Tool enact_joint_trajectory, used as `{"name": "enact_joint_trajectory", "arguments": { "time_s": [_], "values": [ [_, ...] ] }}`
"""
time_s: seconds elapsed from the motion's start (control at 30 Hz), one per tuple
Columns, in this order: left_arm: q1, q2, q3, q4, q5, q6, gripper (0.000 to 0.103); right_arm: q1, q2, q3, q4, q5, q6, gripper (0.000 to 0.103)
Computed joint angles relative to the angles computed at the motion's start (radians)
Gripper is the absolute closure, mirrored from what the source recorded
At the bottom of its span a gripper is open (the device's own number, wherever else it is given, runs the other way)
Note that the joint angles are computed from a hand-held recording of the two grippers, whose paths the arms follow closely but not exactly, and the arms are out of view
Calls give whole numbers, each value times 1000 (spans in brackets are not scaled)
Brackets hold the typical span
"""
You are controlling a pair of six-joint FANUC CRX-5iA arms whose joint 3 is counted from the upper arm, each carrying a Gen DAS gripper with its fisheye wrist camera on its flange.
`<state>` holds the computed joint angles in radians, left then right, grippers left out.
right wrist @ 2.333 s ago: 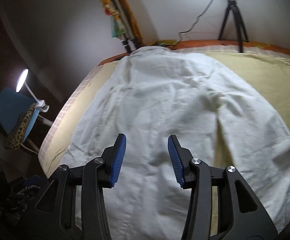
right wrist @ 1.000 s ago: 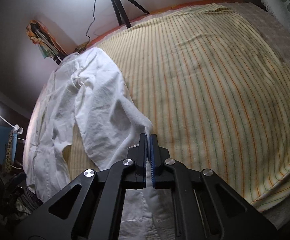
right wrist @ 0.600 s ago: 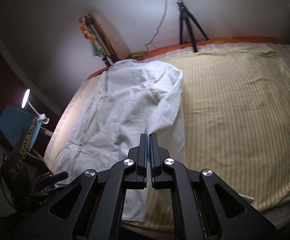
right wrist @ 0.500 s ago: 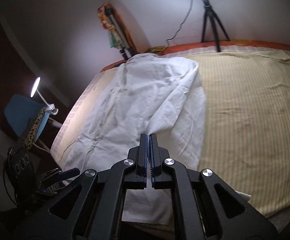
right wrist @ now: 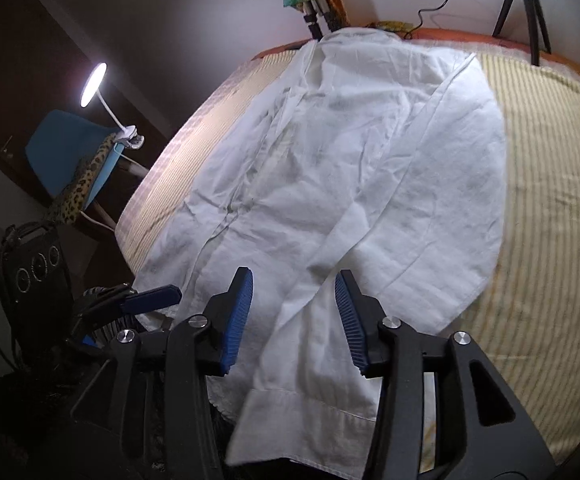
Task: Fold small clothes
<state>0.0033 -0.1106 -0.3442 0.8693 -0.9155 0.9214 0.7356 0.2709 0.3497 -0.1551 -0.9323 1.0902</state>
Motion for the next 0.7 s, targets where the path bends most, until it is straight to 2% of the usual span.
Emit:
{"name": "enact_joint_trajectory", "arguments": {
  "time_s": [0.17,0.3,0.43,0.53,0.63,0.7],
  "values": [
    [-60,46,29,34,-17,-20,44,-56,-23,-18,97,23,-110,57],
    [-97,80,68,17,-34,-1,41,-129,49,87,79,-11,-108,57],
    [-121,103,119,-83,-26,51,43,-176,217,321,42,-127,-67,57],
    [-117,129,139,-106,-61,72,52,-196,355,514,20,-229,-69,57],
    [-106,142,124,-77,-87,71,62,-203,493,710,33,-338,-93,57],
    [-103,146,116,-59,-100,56,74,-203,590,857,57,-419,-113,57]
  ]
}}
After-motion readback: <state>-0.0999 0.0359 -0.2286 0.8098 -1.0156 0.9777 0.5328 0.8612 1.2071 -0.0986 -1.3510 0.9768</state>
